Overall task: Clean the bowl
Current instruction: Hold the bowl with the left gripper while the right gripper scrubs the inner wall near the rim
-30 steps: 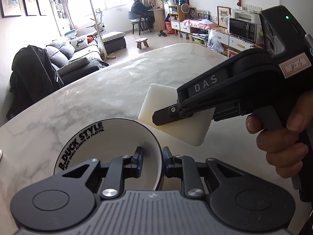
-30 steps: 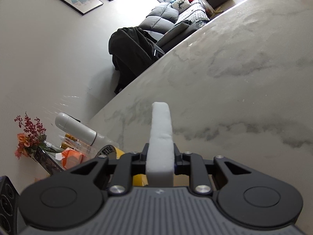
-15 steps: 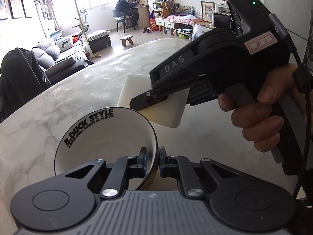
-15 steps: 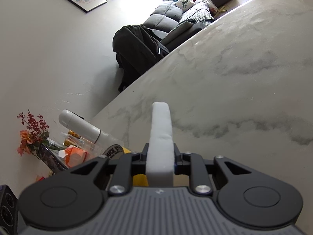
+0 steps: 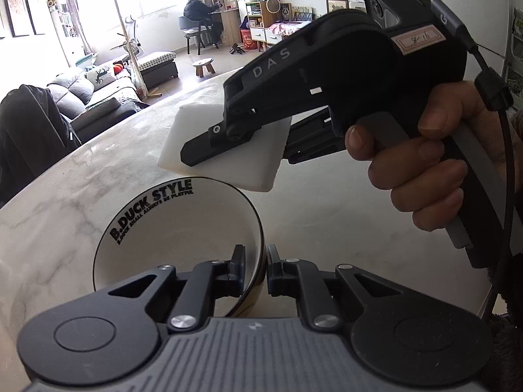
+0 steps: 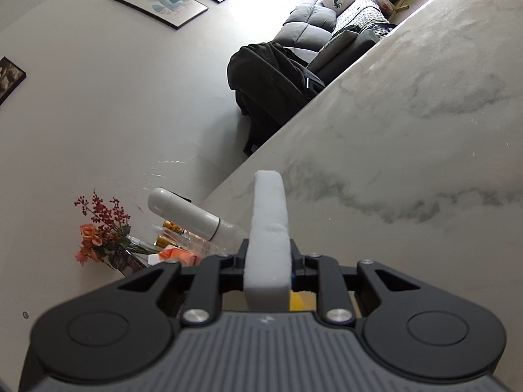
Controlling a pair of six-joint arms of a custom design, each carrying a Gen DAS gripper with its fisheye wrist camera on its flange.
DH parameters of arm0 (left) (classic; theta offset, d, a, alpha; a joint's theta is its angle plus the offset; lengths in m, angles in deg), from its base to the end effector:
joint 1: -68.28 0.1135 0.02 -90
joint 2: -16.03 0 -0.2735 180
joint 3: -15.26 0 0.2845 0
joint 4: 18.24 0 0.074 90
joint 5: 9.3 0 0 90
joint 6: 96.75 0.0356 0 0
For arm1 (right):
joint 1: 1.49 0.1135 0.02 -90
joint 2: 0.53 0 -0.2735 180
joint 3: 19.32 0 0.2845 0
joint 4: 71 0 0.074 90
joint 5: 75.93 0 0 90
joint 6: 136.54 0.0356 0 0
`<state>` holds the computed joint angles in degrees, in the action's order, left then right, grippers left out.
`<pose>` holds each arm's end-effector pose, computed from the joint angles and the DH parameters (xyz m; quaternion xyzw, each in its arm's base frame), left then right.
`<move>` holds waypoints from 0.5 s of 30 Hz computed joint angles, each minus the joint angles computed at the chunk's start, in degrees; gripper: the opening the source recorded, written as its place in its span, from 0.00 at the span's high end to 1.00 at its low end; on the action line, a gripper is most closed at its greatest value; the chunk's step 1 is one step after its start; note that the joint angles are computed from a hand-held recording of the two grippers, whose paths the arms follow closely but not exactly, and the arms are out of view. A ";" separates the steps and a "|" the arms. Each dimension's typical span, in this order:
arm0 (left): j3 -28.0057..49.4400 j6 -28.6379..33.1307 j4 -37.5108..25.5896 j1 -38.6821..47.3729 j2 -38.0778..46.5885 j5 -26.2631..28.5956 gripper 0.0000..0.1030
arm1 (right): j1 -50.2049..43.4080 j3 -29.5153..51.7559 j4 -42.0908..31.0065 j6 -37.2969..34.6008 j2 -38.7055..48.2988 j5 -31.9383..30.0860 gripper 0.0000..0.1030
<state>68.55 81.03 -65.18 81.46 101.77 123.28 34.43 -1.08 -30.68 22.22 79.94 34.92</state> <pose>0.2569 0.0354 0.1351 0.5889 0.7177 -0.1636 0.3337 0.1749 0.1111 0.0915 0.3275 0.7530 0.3443 0.4551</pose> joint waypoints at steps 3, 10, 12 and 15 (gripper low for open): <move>0.20 -0.06 -0.20 -0.03 0.09 0.06 0.88 | -0.46 -0.43 3.08 1.14 2.62 -0.69 0.78; 1.39 -2.36 0.76 -1.67 0.86 -0.26 0.88 | -1.57 -0.19 8.66 3.62 9.82 -2.96 0.78; 1.23 -2.60 1.04 -1.83 0.89 -0.30 0.88 | -2.00 -0.22 10.55 4.35 11.73 -3.78 0.78; 0.51 -1.43 0.91 -0.97 0.79 -0.12 0.88 | -1.95 -0.35 10.97 4.45 11.76 -3.83 0.78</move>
